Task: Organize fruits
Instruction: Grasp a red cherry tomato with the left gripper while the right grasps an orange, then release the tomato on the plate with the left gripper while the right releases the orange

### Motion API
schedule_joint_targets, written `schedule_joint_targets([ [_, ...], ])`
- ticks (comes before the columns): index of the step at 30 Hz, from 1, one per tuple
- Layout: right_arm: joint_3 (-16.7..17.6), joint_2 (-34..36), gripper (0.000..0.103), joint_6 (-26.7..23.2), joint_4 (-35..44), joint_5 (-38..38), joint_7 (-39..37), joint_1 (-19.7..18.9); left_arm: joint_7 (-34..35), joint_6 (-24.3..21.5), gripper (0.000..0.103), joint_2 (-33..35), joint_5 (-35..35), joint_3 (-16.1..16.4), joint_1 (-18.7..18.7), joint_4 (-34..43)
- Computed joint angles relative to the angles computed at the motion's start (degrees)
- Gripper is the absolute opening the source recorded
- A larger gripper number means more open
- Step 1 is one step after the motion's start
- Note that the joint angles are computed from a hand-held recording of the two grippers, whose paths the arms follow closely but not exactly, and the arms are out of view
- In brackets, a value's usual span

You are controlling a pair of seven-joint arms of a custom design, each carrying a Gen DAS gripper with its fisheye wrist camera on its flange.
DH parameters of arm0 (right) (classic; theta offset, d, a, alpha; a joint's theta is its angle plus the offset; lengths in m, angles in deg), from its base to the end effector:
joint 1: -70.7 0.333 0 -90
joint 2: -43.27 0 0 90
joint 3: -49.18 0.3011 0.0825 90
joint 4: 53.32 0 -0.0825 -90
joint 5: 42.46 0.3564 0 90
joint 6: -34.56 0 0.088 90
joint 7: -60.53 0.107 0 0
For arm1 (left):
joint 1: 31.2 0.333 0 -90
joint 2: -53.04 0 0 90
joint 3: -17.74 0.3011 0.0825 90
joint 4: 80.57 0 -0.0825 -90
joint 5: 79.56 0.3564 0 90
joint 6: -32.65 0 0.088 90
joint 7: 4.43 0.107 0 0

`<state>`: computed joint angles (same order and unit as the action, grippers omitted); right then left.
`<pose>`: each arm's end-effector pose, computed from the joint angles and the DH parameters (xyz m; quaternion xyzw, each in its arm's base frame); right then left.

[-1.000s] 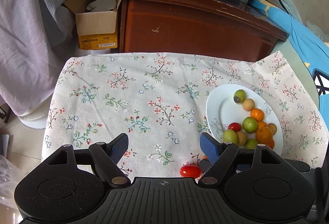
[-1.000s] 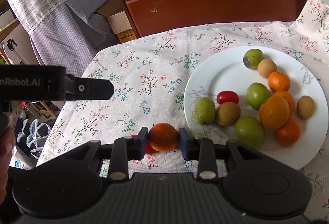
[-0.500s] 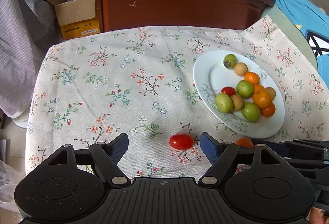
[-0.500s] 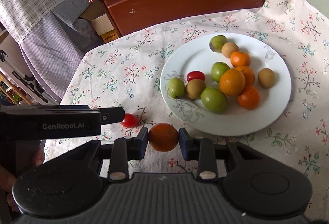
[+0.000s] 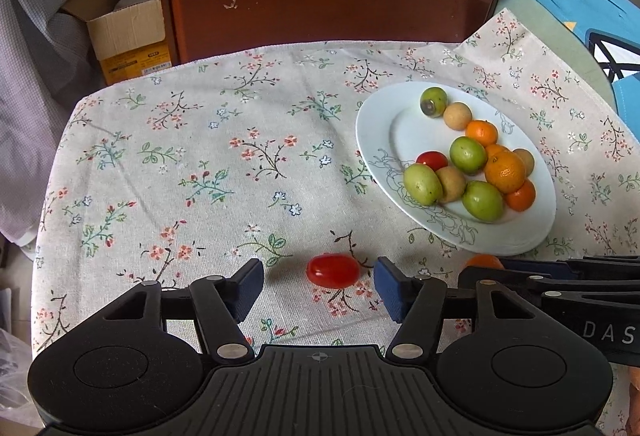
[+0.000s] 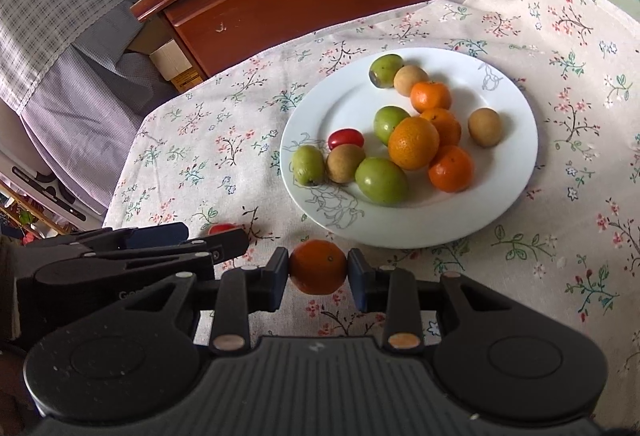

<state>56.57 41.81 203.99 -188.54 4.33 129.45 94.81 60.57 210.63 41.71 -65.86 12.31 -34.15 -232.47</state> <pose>0.4590 0.2243 0.3984 -0.7159 0.6108 -0.0362 0.3363 0.4373 -0.0848 0.3877 -0.6860 0.6529 -0.2547 0.1954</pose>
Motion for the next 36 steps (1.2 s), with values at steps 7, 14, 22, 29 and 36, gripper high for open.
schedule_joint_targets([
  [7,-0.13,-0.30,0.033,-0.21,0.03,0.84,-0.38,0.02,-2.49,0.69,0.044,1.11,3.50,-2.61,2.84,0.42],
  [14,-0.22,-0.37,0.033,-0.16,0.10,0.93,-0.18,0.01,-3.14,1.97,0.027,1.28,4.28,-1.90,2.28,0.27],
  [22,-0.38,-0.52,0.033,-0.30,0.41,2.74,-1.47,-0.02,-4.33,3.08,0.027,0.82,4.60,-2.03,2.44,0.16],
  [29,-0.75,-0.95,0.033,-0.37,1.37,7.87,-5.31,-0.01,-1.99,4.86,0.027,0.05,1.18,1.20,-1.31,0.80],
  [36,-1.34,-1.47,0.033,0.95,3.44,17.92,-14.17,0.04,-0.37,8.15,0.027,0.54,-0.66,2.83,-3.65,2.44],
])
